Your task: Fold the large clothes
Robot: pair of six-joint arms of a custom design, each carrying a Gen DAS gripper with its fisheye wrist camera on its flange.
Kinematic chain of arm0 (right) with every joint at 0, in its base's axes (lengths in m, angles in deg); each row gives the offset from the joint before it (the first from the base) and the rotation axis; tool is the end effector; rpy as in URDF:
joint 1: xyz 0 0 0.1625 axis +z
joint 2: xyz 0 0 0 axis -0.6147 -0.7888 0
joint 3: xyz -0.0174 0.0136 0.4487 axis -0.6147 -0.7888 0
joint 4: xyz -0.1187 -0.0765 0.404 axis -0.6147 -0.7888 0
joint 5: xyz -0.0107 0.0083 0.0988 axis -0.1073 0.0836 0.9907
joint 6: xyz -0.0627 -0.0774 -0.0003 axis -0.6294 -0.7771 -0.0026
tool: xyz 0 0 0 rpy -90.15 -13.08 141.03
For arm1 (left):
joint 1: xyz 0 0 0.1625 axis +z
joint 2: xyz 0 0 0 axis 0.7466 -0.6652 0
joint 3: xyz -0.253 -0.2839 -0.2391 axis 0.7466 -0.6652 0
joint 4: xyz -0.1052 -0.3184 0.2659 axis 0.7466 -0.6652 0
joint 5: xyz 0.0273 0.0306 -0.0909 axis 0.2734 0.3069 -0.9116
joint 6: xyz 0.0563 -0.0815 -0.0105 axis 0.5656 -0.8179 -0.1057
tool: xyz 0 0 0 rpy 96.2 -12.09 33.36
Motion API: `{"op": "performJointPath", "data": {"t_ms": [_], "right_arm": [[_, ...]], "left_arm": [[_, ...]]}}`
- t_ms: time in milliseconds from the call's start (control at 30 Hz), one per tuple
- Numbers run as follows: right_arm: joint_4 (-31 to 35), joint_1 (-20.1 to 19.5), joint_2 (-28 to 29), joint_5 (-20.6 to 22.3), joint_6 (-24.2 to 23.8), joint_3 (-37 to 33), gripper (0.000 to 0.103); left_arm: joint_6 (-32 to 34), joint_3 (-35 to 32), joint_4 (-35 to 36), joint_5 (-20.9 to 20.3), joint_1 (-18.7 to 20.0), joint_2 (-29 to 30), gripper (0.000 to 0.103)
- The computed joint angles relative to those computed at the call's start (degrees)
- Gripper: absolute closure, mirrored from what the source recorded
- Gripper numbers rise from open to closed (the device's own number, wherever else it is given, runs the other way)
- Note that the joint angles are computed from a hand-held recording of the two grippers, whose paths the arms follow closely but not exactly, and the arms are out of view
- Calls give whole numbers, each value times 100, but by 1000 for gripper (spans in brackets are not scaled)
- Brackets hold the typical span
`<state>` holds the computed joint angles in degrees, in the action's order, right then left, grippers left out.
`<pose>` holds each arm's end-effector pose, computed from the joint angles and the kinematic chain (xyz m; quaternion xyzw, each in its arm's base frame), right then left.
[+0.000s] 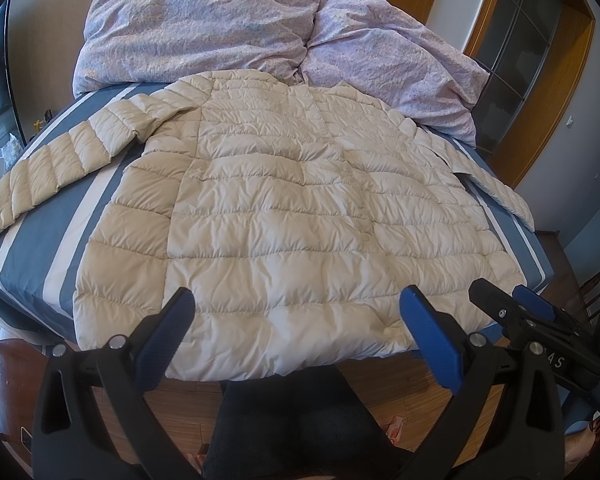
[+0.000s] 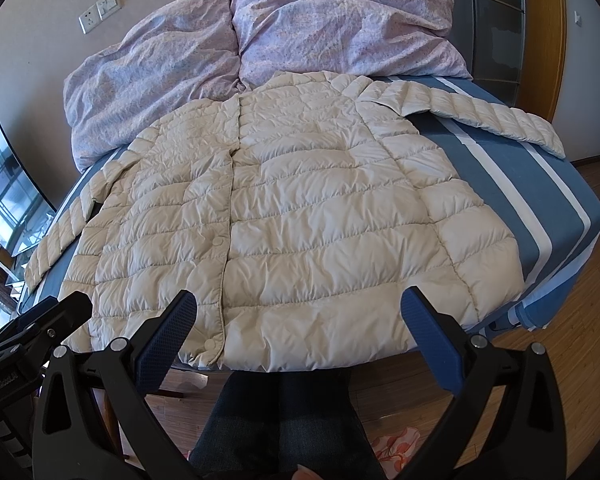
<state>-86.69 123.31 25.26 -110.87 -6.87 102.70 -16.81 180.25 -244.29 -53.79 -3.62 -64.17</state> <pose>0.0444 -0.6428 0.2691 0.1194 -0.9144 0.2797 0.2670 -0.2757 -0.5691 -0.0293 0.0816 0.8933 -0.3439 0.2776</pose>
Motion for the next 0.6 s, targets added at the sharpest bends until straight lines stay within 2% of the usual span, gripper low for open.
{"op": "performJointPath", "data": {"t_ms": [367, 600], "right_arm": [[-6, -42, -12, -2, -57, 5, 1], [87, -39, 203, -85, -102, -284, 1]], "left_arm": [[-8, -2, 9, -3, 3, -2, 2], [63, -257, 173, 9, 106, 95, 2]]}}
